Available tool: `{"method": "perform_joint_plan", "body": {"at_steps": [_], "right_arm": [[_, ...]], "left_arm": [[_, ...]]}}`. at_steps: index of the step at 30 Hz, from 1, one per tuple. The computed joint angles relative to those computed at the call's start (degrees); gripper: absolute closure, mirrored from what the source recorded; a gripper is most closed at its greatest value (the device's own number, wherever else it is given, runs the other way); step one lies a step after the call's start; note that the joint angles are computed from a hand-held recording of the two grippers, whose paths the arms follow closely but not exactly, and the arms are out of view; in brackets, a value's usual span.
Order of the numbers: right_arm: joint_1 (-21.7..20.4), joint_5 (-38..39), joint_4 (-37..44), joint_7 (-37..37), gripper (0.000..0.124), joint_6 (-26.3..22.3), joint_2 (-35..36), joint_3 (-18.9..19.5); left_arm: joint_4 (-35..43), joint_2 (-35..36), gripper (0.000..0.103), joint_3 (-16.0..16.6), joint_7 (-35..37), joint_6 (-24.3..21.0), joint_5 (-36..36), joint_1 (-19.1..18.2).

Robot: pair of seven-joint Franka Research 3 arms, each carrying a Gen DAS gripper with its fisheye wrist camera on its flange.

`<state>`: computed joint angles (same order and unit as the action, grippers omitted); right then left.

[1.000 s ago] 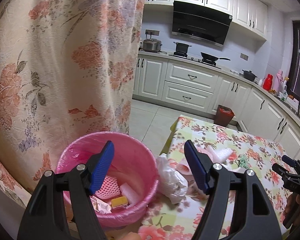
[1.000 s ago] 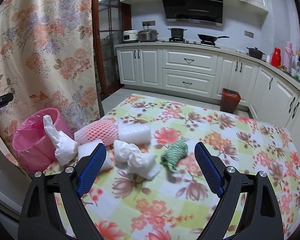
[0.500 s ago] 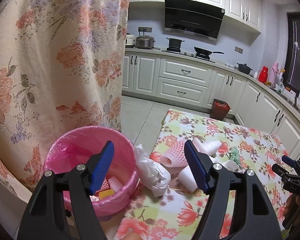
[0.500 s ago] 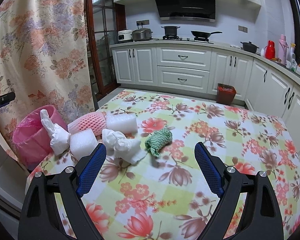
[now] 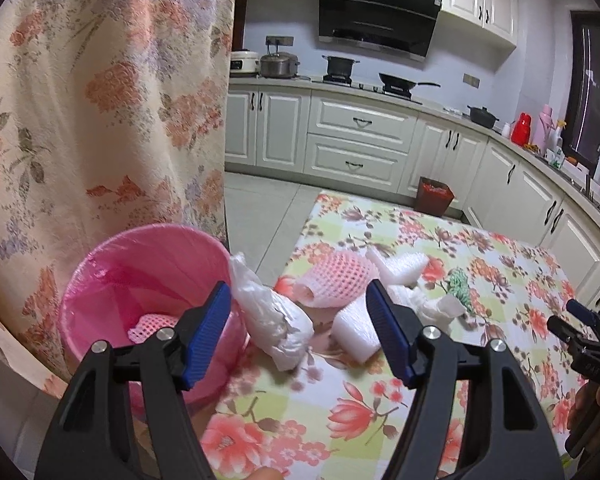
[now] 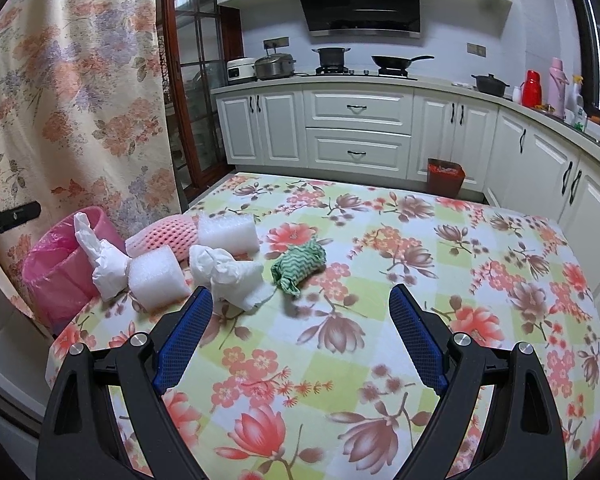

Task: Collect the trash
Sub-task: 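Move both tools back over the table toward the remaining trash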

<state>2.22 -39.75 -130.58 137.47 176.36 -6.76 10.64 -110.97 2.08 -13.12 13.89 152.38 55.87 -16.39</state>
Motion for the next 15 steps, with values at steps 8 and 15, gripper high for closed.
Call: {"method": "perform_joint_plan", "body": {"at_steps": [8,15], "right_arm": [[-0.22,2.05,-1.01,-1.44,0.040,0.44,-0.32,-0.03],[0.22,4.20,-1.27,-3.40,0.040,0.67,0.17,-0.25]], "left_arm": [[0.83,2.56,0.040,0.25,0.88,-0.25,-1.91,-0.96],[1.50,4.98,0.045,1.09,0.97,-0.18,-4.57,-1.63]]}}
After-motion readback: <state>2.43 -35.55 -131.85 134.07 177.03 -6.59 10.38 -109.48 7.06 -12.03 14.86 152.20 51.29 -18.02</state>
